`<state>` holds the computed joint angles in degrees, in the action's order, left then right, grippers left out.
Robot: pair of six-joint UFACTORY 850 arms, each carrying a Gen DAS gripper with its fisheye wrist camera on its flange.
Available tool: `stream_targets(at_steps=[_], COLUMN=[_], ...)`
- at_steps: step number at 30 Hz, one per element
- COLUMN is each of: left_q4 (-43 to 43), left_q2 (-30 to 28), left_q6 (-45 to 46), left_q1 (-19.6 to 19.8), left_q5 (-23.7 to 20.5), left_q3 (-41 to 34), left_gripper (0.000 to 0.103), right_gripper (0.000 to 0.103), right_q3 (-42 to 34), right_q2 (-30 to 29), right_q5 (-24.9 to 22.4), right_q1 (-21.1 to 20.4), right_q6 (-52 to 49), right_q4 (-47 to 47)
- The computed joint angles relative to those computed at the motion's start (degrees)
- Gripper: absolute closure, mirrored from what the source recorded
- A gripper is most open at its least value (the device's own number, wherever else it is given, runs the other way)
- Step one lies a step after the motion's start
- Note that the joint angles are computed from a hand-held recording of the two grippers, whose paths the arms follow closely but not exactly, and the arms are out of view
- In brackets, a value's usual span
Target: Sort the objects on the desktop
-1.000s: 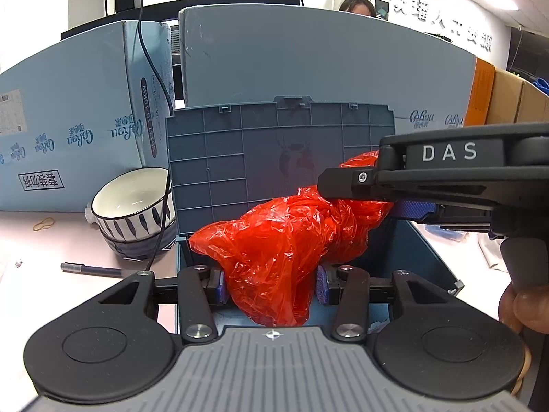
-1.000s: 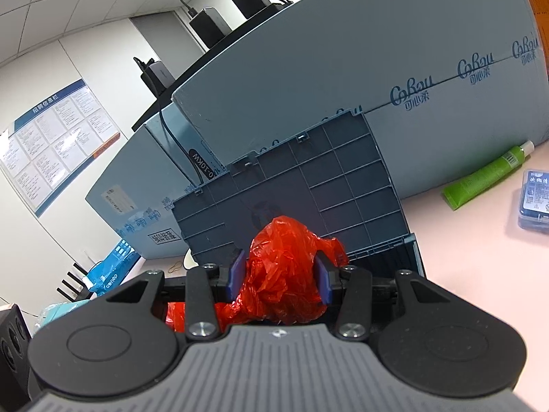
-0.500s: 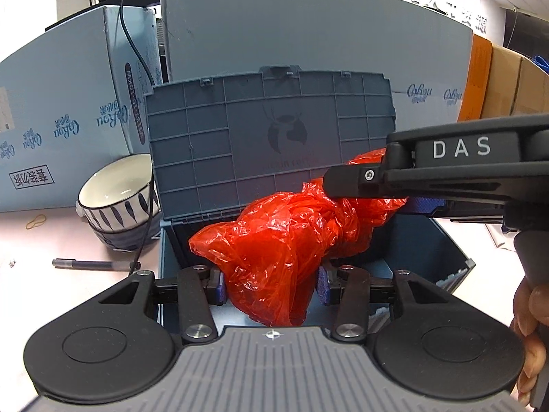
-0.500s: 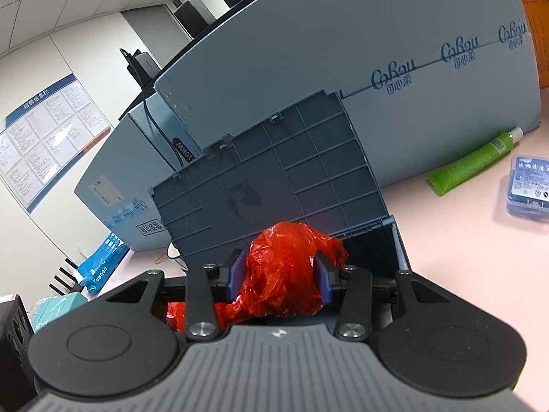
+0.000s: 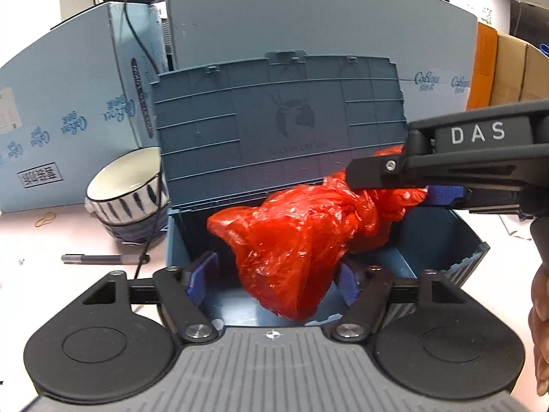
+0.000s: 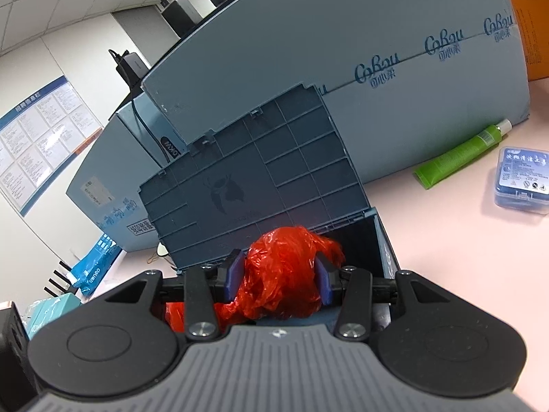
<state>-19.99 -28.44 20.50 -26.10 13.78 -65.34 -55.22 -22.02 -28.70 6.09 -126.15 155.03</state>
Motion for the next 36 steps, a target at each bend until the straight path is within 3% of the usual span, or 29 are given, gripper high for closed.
stream_targets(at_steps=[3,7,9,17,25,36], left_q4=[-0.9,-1.9,-1.7,-1.9,-3.4,-1.2], left_q2=[0.2,0.7,1.1,2.0,2.4,2.1], left_q6=[0.5,1.6,1.0,0.0,0.0,-4.0], left_q1=[0.0,-0.1,-0.1,-0.2,-0.7,-0.8], left_q5=[-0.1,1.1,1.9,2.7,3.1,5.9], left_q3=[0.3,1.2,1.6,2.5,3.0,2.8], left_gripper=[0.033,0.032,0.026,0.025,0.024,0.024], right_gripper=[0.052,0.032,0.031,0.027,0.005,0.0], right_q3=[0.0,0.2,0.7,2.7,3.4,3.0], right_q2=[0.0,0.2,0.4,1.4,2.1,1.1], right_q5=[0.8,1.8,0.8,-4.4,-7.4,-12.6], right_q1=[0.1,0.4,0.1,-0.4,-0.8,-2.9], right_q6=[0.1,-2.0,-1.2,-3.6,-10.3,-11.4], right_q4=[0.2,2.7,2.8,6.0,12.4,10.4])
